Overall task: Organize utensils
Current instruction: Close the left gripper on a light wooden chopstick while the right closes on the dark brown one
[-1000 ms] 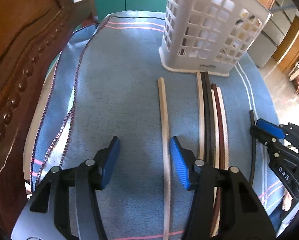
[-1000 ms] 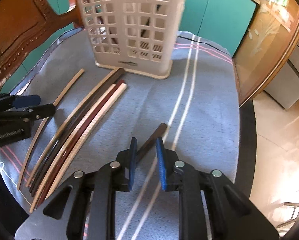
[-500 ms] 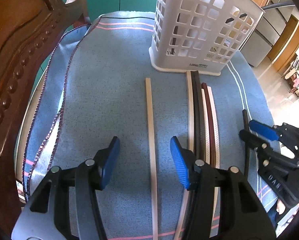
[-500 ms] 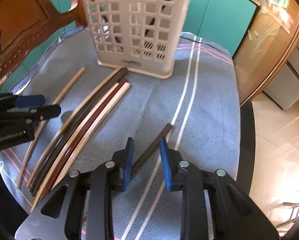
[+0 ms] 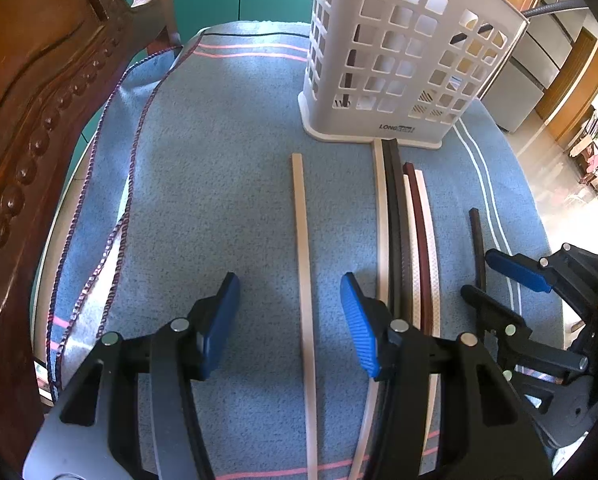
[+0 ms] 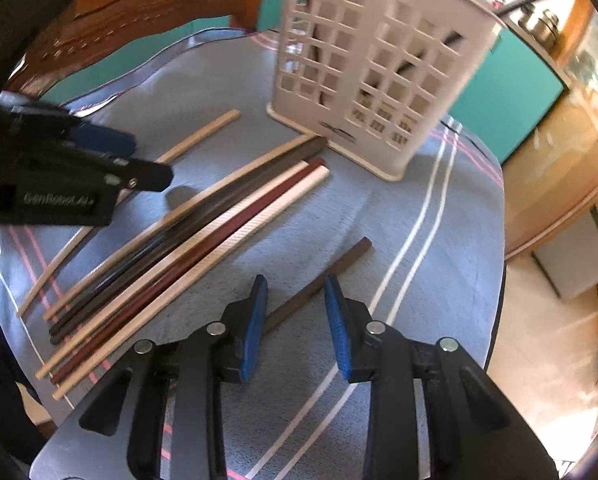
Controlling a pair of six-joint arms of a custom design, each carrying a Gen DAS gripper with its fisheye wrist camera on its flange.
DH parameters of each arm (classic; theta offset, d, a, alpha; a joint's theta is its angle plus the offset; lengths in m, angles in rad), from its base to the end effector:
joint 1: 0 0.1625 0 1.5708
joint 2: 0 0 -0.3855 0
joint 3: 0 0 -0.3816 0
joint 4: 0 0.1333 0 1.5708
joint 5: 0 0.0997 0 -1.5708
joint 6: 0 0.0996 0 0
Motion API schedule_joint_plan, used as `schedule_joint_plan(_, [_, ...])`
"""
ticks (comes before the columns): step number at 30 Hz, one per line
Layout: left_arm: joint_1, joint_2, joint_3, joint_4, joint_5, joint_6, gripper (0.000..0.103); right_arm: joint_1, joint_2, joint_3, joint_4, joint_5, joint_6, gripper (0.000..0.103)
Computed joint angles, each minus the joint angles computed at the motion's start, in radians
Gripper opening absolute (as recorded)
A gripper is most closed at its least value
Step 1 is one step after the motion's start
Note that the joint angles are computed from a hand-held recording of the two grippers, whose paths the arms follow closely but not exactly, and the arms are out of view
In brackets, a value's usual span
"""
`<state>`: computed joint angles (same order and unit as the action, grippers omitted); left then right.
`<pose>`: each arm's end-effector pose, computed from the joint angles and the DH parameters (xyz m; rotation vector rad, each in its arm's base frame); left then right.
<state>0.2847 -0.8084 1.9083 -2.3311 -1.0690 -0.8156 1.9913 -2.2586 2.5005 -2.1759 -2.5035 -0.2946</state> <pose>-0.4331 -0.3156 -0.0143 0.7120 2.4838 -0.3543 0.1466 -0.1974 0.3489 0.5770 -2.1231 0.4709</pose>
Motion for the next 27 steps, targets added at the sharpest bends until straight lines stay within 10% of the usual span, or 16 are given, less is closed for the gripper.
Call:
schedule_joint_plan(19, [0.006,-0.01,0.008,-0.006,-0.007,-0.009,0.053,-0.109,-0.11,-0.074,0.116,0.073,-0.022,0.017])
schedule_joint_plan(27, [0.05,0.053,-0.105,0.063,-0.007,0.038,0.053,-0.109,-0.073,-0.106,0.089,0.056,0.186,0.038])
